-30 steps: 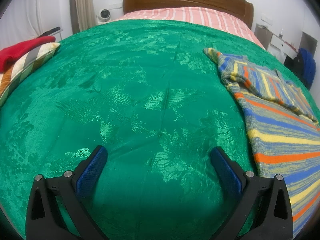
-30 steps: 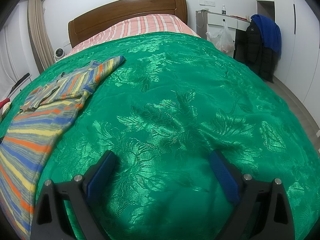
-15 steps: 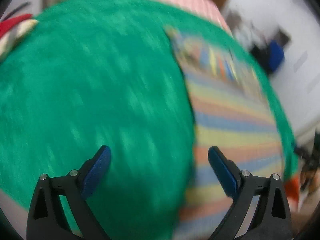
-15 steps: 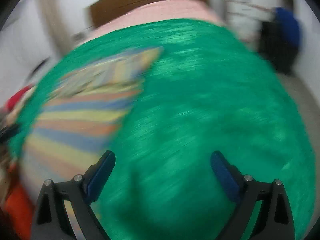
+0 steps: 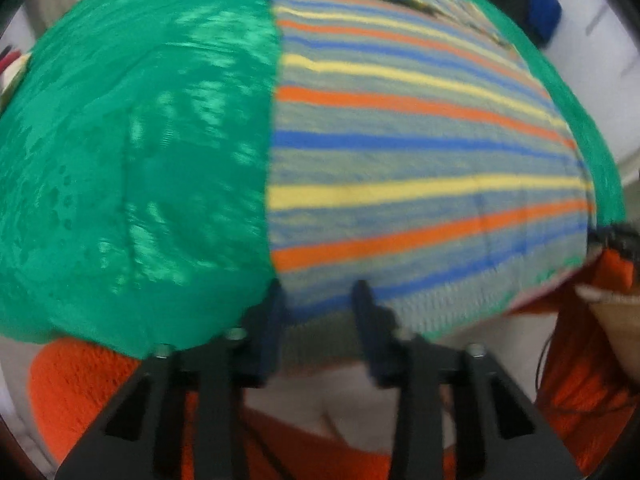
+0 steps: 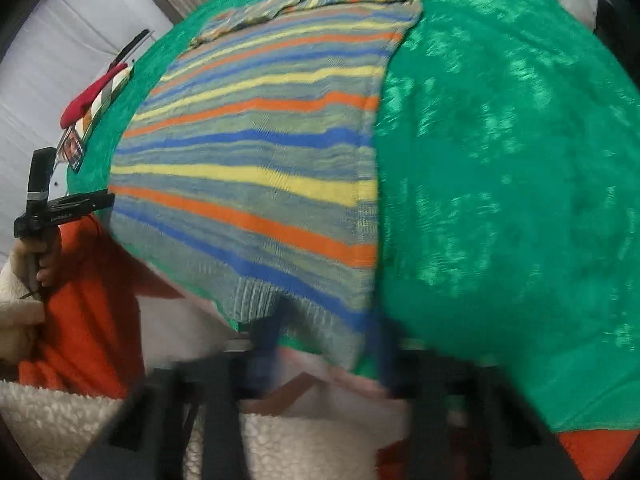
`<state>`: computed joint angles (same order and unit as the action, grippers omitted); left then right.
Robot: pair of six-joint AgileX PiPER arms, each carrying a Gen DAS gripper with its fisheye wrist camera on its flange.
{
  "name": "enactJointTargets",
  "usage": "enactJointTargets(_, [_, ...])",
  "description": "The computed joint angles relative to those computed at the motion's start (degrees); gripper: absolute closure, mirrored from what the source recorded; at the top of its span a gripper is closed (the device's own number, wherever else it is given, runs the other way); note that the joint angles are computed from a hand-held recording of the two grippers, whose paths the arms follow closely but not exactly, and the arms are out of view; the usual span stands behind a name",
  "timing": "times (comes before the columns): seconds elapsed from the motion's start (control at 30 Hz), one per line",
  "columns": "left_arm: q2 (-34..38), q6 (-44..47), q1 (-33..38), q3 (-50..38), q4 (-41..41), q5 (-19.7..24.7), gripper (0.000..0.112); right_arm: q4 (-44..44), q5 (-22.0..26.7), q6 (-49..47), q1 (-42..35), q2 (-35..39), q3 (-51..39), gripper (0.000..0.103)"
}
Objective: Fold small clothes
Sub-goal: 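Grasp the sweater hem with the left and right grippers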
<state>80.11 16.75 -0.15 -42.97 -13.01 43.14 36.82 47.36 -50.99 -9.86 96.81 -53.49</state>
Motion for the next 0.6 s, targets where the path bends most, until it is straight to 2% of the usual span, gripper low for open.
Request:
enactJointTargets(0.07, [0.18,0.61,-0.35,-0.20,-0.47,1.02,0.107,0.31,0.60,0.48,0.15,-0.14,-0.74,0.095])
enactJointTargets(0.17, [-0.58,6.52,4.35,-0.40,-7.17,3.41,0.109,2.46,3.41,-0.28,-1.89,-0.70,-1.27,0.097])
enactJointTargets(0.33, [-1.78,18.62,15.99,-4.61,-20.88,13.14,0.109,8.22,11.92,-3.55,-7.85,-0.92,-4.66,0.097])
enactJointTargets(0.4, [-0.39,20.43,18.59,-7.69,-24.94,15.92,0.109,11.30,14.55,-4.04,-9.39,-0.30,-6.71,0.097])
enactJointTargets(0.5, [4.54,19.56,18.99,-14.49,-29.89,16.69,0.109,15.66,16.06,-3.49,-9.57,2.66,-12.03,0.097])
enactJointTargets(0.6, [12.17,16.30,16.81,-24.46,-32.03,13.81,0.109,18.49,15.08,0.05,-7.67,8.09,-21.77,0.097])
